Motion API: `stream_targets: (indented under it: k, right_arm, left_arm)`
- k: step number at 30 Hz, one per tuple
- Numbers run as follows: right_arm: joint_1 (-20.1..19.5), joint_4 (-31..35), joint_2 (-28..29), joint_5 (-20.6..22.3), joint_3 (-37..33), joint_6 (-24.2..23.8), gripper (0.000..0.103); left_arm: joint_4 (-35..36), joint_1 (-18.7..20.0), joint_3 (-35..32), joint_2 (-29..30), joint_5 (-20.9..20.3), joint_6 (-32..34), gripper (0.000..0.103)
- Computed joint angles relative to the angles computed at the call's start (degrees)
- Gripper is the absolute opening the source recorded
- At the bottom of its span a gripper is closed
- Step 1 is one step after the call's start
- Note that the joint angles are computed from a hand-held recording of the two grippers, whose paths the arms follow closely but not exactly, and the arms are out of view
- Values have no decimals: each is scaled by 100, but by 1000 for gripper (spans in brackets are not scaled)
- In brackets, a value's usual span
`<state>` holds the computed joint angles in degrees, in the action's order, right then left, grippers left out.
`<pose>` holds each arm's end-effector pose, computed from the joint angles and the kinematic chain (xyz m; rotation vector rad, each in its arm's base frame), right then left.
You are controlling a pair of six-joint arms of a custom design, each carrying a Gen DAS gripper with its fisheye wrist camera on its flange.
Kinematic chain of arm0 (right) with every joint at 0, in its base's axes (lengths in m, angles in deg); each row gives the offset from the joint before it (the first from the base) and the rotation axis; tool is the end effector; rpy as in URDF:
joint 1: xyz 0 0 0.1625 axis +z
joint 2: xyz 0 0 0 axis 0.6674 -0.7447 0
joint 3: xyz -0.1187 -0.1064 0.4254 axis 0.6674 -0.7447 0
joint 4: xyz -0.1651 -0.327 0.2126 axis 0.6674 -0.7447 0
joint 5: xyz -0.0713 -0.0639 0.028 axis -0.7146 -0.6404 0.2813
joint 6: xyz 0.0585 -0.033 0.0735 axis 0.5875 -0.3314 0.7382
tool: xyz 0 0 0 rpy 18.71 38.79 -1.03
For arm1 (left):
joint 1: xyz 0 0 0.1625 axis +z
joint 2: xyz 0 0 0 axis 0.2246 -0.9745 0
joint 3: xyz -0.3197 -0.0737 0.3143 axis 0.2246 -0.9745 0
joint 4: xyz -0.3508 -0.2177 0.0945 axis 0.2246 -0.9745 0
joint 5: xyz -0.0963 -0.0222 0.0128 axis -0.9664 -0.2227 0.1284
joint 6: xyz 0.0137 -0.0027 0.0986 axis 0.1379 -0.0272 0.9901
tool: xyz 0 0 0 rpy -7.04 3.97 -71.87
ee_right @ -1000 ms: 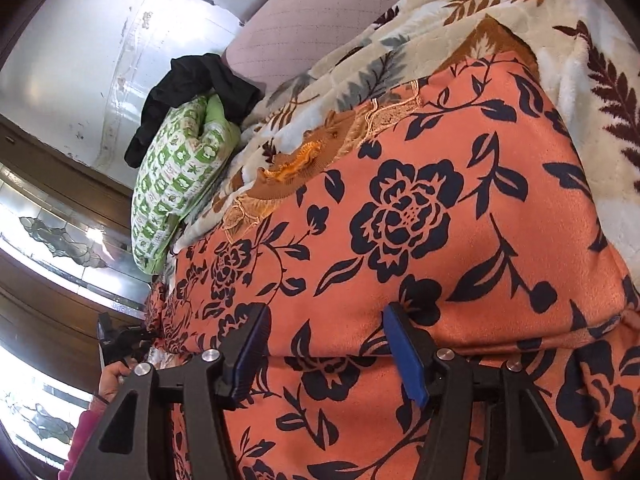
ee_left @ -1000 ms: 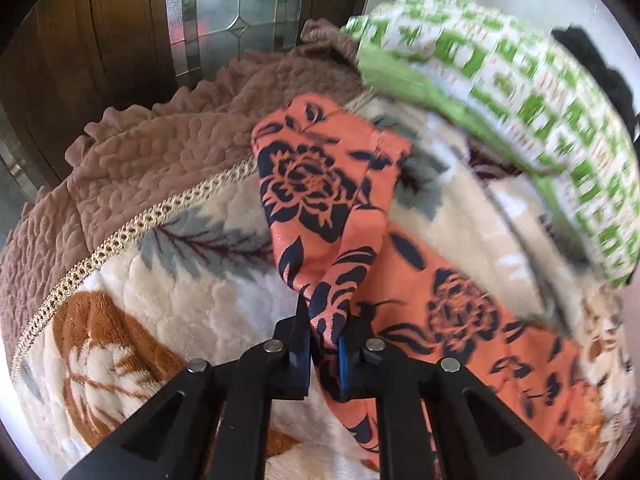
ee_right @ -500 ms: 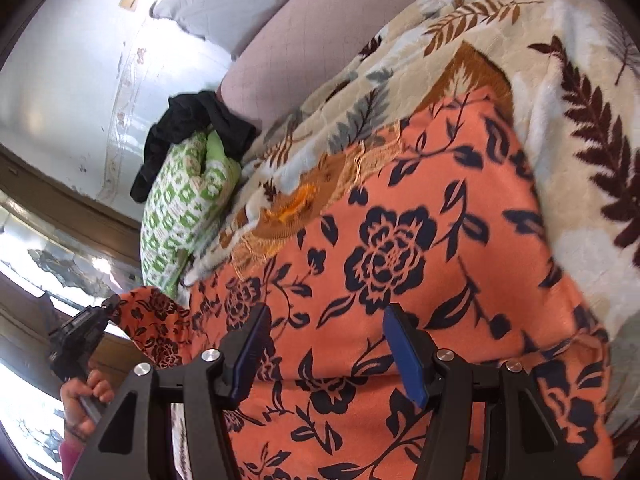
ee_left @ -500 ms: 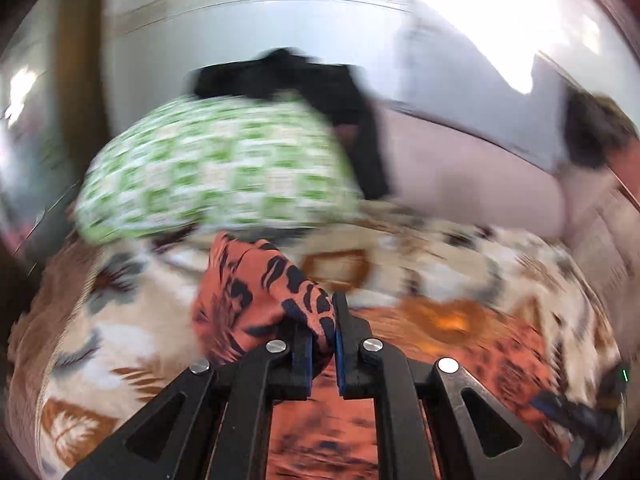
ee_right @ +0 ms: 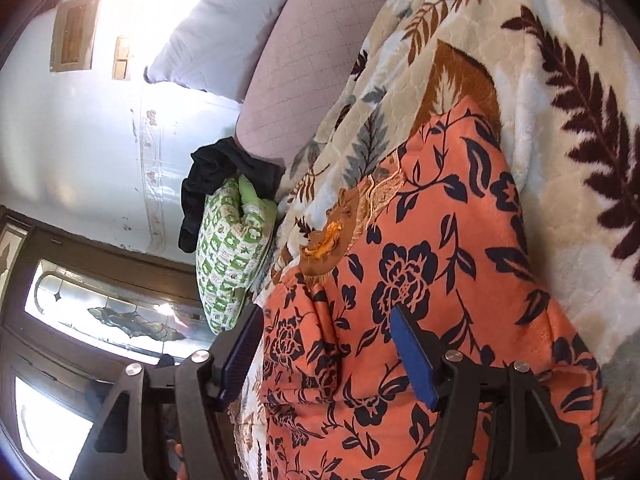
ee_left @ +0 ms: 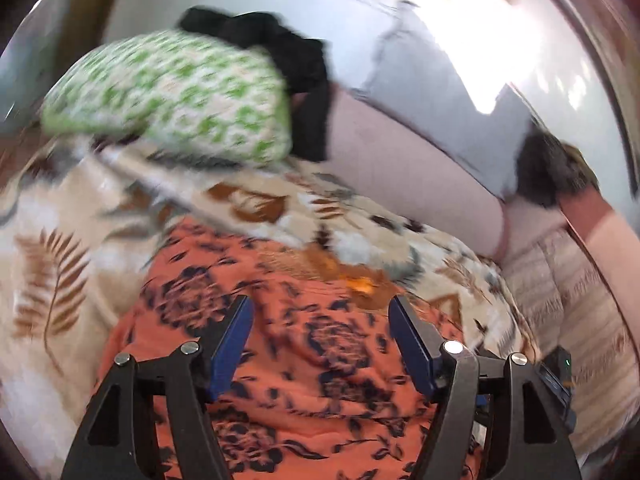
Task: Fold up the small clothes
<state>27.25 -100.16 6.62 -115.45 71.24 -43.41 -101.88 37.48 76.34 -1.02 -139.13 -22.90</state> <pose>-0.0578 -0.6430 0.2695 0.3476 2.6323 -1.0075 -0.2575 -0.6168 0.1187 0.2384 2.6201 -1.1259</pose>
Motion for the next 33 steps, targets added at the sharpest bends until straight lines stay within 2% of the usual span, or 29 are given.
stream_targets:
  k: [4,5,7,9,10,12,13,14,16,18,22,24,25,27,28,29,33]
  right_arm:
    - [94,478,84,212,-70,-423,69]
    - [172,496,89,73,-59,-575,69]
    - [424,219,94,-550,23,-972,69]
    - [720,-175,121,-1241,119,-1472,69]
    - [834,-268,145,-1417,138,-1650,69]
    - [1050,-420,211,-1796,151,-1994,69]
    - [1234,-515,323,-2203,81,-2194,69]
    - [1337,-510,420,-2427,-24,-2277,69]
    - [1432,-52,636,-2444,-432,-2104,69]
    - [1522,653,972,-2471,-1100,-1765,69]
    - [1716,1451,1701,-2955,-2276,-1470,69]
    - [1698,2057,1962,-2834,-2776,-1326,69]
    - [1726,2240,2102,-2941,-2983,-1265,69]
    - [1875,2379,2352,-3546,-3292,-1280,67]
    - [1967,2228,2430,-3826,-3342,-1397,46]
    - [2039,1987,2418,-4029,-3270,-1571,12]
    - [2177,860,1996,-4093,-2580,-2112,10]
  left_arm:
    - [50,213,23,94,1030,-276,71]
    - [44,227,-39,187,1409,-228,71]
    - [656,280,-157,219,1902,-448,70]
    - [1157,446,-256,125,1669,-776,70]
    - [1314,531,-293,94,1525,-901,70]
    - [1784,620,-364,98,1612,-1194,70]
    - [2155,639,-409,106,1690,-1334,70]
    - [2439,667,-450,109,1635,-1378,70]
    - [2686,740,-476,97,1343,-1352,70]
    - [2670,762,-430,70,1239,-1359,71]
    - [2682,784,-351,-34,1024,-1444,71]
    - [2696,798,-349,-44,986,-1493,71]
    - [2719,794,-352,-46,987,-1509,71]
    - [2744,800,-378,-35,972,-1490,71]
    - [2724,813,-392,-25,947,-1465,71]
    - [2691,822,-384,-29,918,-1450,71]
    - [2644,836,-371,-39,878,-1428,71]
